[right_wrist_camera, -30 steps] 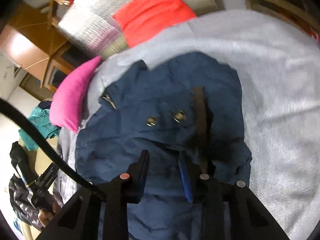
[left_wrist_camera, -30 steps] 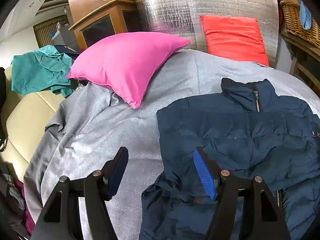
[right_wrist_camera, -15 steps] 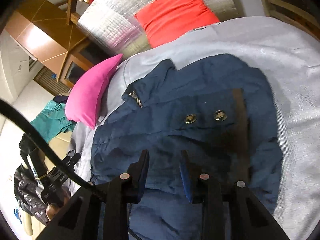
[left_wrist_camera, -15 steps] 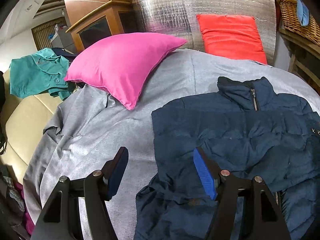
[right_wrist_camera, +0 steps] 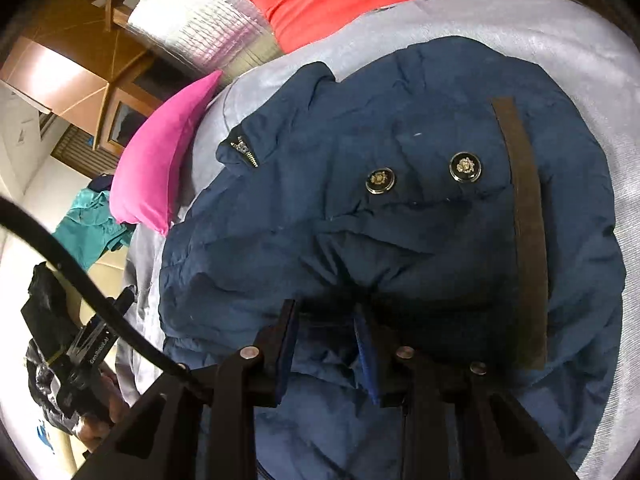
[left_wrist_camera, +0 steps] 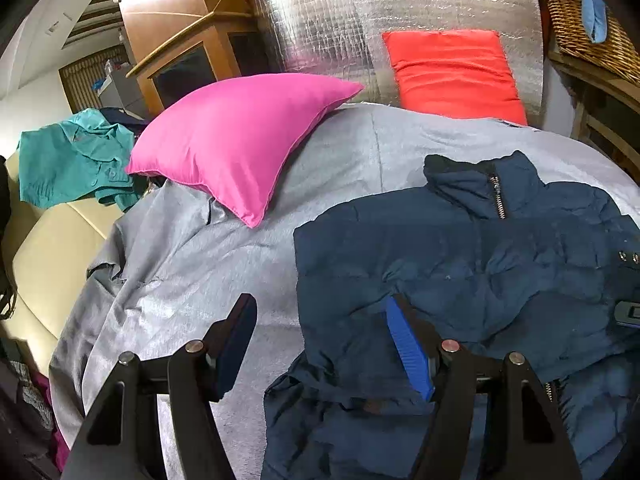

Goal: Fold large clothes

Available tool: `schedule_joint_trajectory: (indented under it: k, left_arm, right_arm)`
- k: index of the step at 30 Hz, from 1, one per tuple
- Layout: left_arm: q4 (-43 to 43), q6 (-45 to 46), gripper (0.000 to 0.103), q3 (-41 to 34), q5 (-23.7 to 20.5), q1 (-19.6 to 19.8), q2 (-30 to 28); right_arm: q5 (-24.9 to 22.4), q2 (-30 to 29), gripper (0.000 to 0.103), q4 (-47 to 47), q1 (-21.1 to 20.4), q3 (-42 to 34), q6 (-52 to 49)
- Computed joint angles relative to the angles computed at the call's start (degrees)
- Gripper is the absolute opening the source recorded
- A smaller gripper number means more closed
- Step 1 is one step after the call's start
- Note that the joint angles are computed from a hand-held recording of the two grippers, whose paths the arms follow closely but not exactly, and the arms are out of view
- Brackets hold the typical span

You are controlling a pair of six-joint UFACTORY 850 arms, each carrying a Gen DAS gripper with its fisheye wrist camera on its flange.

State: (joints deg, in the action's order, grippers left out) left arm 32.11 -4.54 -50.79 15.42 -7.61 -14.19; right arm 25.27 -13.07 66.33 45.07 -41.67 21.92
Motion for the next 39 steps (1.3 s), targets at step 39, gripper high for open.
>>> schedule_joint_trajectory:
  k: [39]
  left_arm:
    - [13.9,-7.4,0.068,11.3,6.4,-7.6,10.9]
  right_arm:
    - [8.6,9.9,0.034,12.9,3.3,7.5,-5.3]
